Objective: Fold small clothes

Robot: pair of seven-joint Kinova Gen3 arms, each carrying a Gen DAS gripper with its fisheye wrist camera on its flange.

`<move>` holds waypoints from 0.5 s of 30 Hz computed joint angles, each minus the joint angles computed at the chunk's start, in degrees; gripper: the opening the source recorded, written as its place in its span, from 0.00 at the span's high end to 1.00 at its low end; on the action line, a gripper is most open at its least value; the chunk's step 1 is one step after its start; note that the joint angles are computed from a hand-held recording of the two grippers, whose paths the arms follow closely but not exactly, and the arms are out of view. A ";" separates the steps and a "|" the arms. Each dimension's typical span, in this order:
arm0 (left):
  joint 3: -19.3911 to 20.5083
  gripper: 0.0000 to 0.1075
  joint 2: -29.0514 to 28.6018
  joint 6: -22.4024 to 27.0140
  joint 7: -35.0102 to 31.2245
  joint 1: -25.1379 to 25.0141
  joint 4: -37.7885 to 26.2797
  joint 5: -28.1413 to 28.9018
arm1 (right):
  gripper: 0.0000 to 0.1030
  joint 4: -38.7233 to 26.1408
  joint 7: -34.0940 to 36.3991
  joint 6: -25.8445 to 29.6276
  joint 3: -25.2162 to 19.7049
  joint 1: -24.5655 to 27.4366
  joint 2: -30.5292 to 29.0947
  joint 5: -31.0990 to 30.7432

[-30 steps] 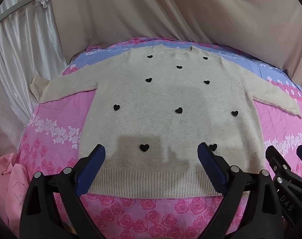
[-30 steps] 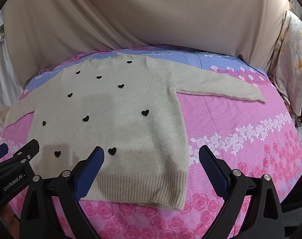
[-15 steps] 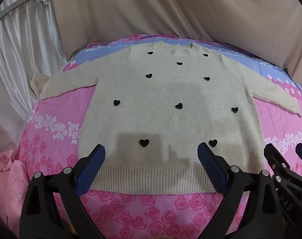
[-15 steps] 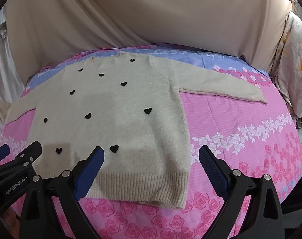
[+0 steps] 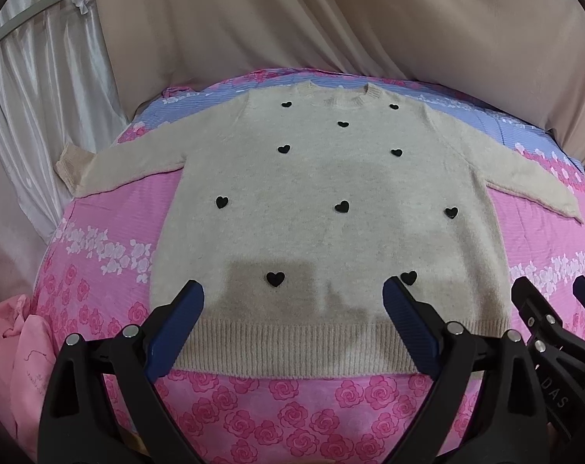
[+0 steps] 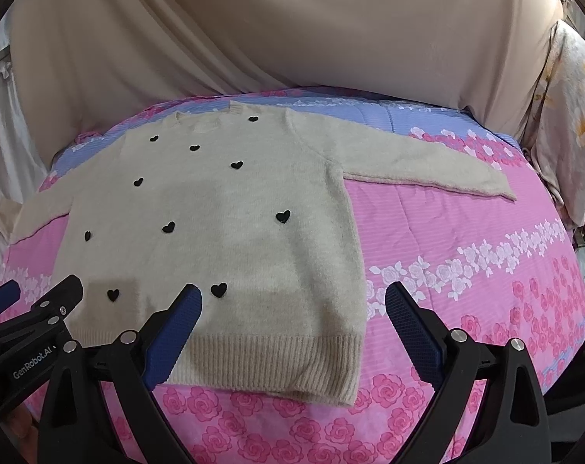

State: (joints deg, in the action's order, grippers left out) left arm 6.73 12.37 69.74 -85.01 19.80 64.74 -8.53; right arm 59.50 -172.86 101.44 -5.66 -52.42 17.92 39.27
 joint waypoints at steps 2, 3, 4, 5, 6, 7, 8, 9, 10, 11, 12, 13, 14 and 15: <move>0.03 0.15 0.05 0.07 -0.06 0.06 -0.06 -0.04 | 0.08 0.04 0.04 -0.04 -0.02 0.02 -0.04 -0.03; 0.02 0.15 0.04 0.09 0.01 0.15 -0.07 -0.16 | 0.08 -0.04 0.14 0.01 -0.02 0.05 0.02 -0.05; 0.04 0.15 0.08 0.14 0.00 0.21 -0.12 -0.24 | 0.08 0.06 0.04 -0.04 -0.01 0.05 -0.06 -0.07; 0.04 0.15 0.04 0.11 -0.23 0.00 -0.09 0.10 | 0.08 0.06 0.03 -0.05 -0.03 0.08 -0.06 -0.13; 0.05 0.15 0.04 0.16 -0.21 0.07 -0.12 0.03 | 0.08 -0.02 0.13 -0.03 -0.04 0.15 -0.04 -0.22; 0.04 0.15 0.04 0.16 -0.21 0.07 -0.12 0.03 | 0.08 0.02 0.09 -0.03 -0.02 0.11 -0.04 -0.15; 0.04 0.15 0.04 0.17 -0.19 0.07 -0.12 0.10 | 0.08 0.08 0.04 -0.10 -0.02 0.10 -0.07 -0.10; 0.03 0.15 0.06 0.24 -0.07 0.18 -0.14 -0.08 | 0.08 0.05 0.05 -0.07 -0.02 0.12 -0.04 -0.12; 0.02 0.15 0.04 0.23 -0.13 0.16 -0.11 -0.07 | 0.08 0.07 0.08 -0.12 -0.03 0.16 -0.07 -0.16; 0.04 0.15 -0.02 0.14 -0.24 0.06 -0.04 0.10 | 0.08 0.04 0.10 -0.12 -0.03 0.19 -0.06 -0.21; 0.04 0.15 -0.04 0.17 -0.23 0.11 -0.05 0.00 | 0.08 0.02 0.07 -0.03 -0.01 0.15 -0.05 -0.16; 0.02 0.15 -0.03 0.04 -0.15 0.17 0.02 -0.14 | 0.08 0.12 0.00 -0.13 -0.02 0.14 -0.11 -0.13; 0.04 0.15 -0.08 -0.06 -0.07 0.31 0.11 -0.33 | 0.08 0.14 -0.02 -0.20 -0.03 0.16 -0.12 -0.14; 0.05 0.15 -0.17 -0.18 0.06 0.52 0.28 -0.68 | 0.08 0.08 0.03 -0.16 -0.04 0.19 -0.06 -0.15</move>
